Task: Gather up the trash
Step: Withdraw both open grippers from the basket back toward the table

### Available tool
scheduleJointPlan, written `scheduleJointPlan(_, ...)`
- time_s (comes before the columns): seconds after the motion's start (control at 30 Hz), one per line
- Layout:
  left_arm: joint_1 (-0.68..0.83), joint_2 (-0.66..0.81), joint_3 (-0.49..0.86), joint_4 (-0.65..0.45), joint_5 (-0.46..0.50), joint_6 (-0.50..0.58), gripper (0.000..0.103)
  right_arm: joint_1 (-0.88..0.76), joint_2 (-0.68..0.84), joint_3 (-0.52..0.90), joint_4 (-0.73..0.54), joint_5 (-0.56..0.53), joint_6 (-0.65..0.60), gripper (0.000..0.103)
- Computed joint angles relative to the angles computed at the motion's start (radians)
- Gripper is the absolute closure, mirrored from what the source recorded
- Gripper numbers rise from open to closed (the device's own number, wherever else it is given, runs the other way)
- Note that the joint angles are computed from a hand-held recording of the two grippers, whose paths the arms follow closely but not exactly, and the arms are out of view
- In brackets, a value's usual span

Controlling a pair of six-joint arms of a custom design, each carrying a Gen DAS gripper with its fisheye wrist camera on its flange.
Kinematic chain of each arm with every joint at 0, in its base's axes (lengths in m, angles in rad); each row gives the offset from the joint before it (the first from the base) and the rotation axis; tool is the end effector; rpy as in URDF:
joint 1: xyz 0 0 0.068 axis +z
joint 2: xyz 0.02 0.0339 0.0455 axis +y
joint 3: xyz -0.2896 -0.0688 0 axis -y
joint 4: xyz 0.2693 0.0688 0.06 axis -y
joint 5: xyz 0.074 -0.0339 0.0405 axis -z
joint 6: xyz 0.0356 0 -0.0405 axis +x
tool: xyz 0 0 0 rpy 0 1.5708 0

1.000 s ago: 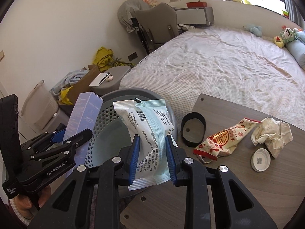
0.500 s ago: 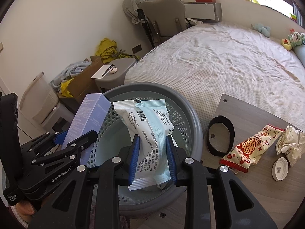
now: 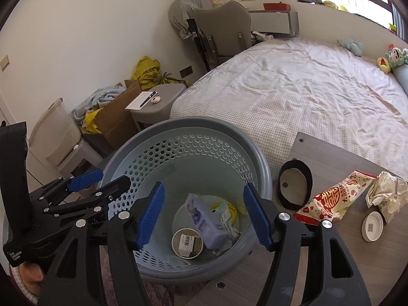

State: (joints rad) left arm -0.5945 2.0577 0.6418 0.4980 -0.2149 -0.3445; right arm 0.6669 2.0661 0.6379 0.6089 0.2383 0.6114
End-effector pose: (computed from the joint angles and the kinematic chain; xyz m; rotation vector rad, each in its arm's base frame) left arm 0.2713 -0.1743 0.0262 0.2178 2.4547 -0.1403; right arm 0.2641 0.1972 0.0309 0.0464 2.3851 0.3318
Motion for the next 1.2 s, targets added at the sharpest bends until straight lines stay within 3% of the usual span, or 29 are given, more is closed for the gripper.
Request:
scheduleJointPlan(0.5,-0.028,-0.021,-0.020,-0.015,-0.029,-0.051,0.035,0.004,-0.008,-0.051,0.039,-0.010,0.018,0.032)
scheduleJointPlan(0.83,-0.006,-0.053,-0.009,-0.057,0.029,-0.074,0.035,-0.009,-0.076,-0.109,0.032,0.017,-0.001,0.025)
scheduleJointPlan(1.0,-0.038,-0.120,-0.037,-0.069,-0.034,-0.062,0.035,0.016,-0.140,-0.202,0.107,0.069,0.041,0.023)
scheduleJointPlan(1.2,-0.103,-0.173,-0.070,-0.069,-0.076,-0.100,0.035,0.056,-0.211,-0.275,0.111,0.105,0.062,0.023)
